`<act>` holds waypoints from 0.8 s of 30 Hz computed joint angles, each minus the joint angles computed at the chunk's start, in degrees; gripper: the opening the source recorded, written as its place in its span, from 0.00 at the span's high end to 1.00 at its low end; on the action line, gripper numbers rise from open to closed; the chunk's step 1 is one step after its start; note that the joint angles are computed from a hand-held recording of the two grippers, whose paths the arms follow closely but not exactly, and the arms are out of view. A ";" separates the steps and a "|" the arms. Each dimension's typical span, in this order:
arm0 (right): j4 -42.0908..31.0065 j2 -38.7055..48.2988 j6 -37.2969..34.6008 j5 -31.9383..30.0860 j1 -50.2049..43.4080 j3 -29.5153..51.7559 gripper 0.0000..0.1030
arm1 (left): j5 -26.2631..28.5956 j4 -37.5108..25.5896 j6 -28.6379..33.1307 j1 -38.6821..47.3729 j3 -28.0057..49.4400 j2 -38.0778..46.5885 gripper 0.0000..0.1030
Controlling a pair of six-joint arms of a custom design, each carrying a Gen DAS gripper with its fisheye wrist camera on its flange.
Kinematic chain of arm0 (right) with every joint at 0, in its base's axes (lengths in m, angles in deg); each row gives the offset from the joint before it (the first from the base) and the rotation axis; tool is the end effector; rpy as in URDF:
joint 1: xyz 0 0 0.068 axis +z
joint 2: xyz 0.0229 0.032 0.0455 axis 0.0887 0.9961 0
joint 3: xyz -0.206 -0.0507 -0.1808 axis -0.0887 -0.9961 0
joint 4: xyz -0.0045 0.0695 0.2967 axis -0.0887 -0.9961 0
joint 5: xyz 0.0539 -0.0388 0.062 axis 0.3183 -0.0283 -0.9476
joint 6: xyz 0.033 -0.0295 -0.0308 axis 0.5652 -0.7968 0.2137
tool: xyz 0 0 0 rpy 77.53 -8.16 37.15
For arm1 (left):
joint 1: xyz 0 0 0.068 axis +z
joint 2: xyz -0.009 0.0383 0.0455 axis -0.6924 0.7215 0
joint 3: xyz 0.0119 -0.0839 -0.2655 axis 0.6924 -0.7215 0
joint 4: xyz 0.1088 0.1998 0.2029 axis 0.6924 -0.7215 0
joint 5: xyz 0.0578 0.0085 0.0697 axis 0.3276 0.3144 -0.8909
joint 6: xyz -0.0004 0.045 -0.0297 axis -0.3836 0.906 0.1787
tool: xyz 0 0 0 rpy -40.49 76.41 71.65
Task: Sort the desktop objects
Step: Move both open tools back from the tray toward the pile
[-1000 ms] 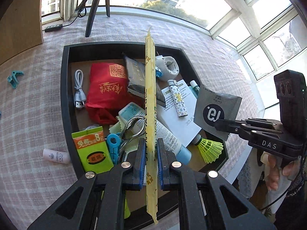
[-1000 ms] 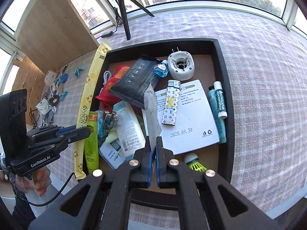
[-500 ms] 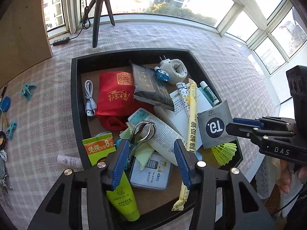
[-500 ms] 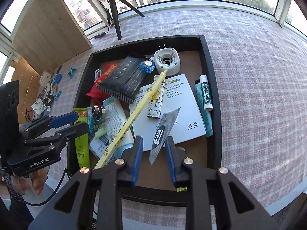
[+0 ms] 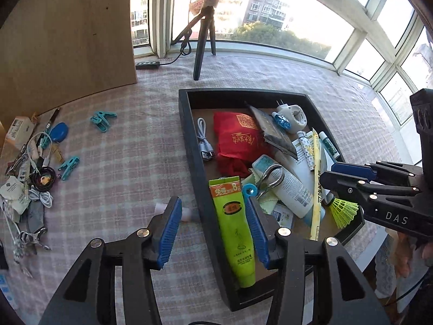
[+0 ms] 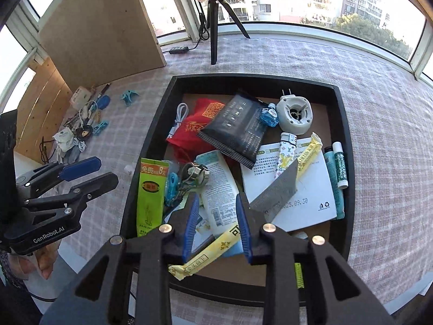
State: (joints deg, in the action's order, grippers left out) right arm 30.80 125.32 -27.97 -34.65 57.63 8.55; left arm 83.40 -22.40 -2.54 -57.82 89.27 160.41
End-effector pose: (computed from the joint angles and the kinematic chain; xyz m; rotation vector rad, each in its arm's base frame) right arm 0.1889 0.2332 0.1575 0.1529 2.7092 0.2572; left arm 0.2720 -0.0783 0.1414 0.7263 2.6093 -0.3960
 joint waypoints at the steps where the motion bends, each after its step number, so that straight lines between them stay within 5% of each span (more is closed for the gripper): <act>1: 0.36 1.47 0.13 0.61 0.92 1.49 0.68 | 0.28 -0.27 0.83 1.70 -0.32 -0.79 0.54; 11: 2.04 17.35 1.85 4.55 8.37 17.88 0.63 | 4.09 -2.68 12.96 20.99 -1.31 -3.68 0.46; 24: -6.20 36.63 2.74 9.69 14.81 42.32 0.51 | 3.80 -0.37 24.35 40.95 4.72 7.99 0.32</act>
